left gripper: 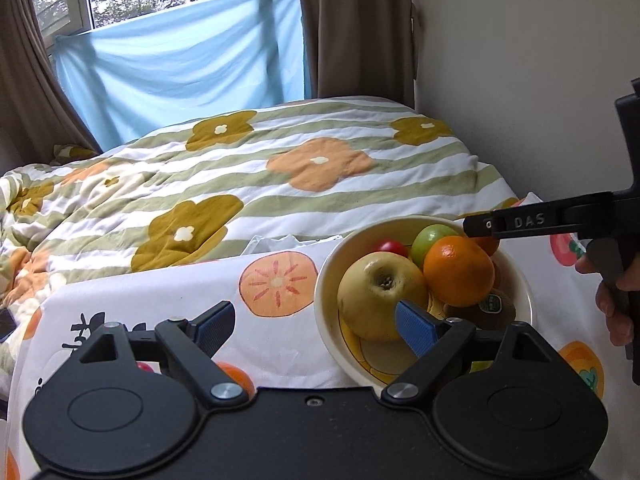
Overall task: Organize fruits
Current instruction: 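Open the left gripper to drop the orange while the right gripper releases the tangerine, then move both grippers back from the bowl toward the last fruits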
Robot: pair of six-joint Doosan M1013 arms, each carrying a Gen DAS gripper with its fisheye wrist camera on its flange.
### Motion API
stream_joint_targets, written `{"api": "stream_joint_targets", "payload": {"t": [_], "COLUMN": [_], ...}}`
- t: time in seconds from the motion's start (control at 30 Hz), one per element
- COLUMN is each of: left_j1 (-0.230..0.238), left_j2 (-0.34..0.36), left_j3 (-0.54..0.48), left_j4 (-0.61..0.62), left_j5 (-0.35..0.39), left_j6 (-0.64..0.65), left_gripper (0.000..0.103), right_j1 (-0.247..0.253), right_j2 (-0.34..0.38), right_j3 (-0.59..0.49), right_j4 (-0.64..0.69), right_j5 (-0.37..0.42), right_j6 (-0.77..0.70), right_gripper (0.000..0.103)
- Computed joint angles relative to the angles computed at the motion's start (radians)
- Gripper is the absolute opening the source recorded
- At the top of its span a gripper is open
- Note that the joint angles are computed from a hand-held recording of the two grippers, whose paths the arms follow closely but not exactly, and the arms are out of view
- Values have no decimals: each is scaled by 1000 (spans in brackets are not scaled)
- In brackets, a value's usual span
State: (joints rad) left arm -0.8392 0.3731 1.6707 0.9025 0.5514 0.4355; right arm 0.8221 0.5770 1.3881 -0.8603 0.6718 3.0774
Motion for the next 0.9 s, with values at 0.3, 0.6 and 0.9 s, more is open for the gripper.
{"api": "stream_joint_targets", "payload": {"t": [0.3, 0.6, 0.9], "left_j1": [-10, -41, -87], "left_j2": [-14, -51, -120], "left_j3": [9, 34, 92], "left_j4": [26, 100, 178], "left_j5": [24, 71, 150], "left_j6": [-57, -146, -277], "left_gripper": [90, 90, 90], "right_j1": [12, 45, 93], "right_j2": [-21, -60, -98], "right_j3": [13, 27, 30], "right_j4": [-29, -62, -67], "right_j5": [28, 53, 68], "right_j6": [23, 16, -9], "right_gripper": [88, 88, 88]}}
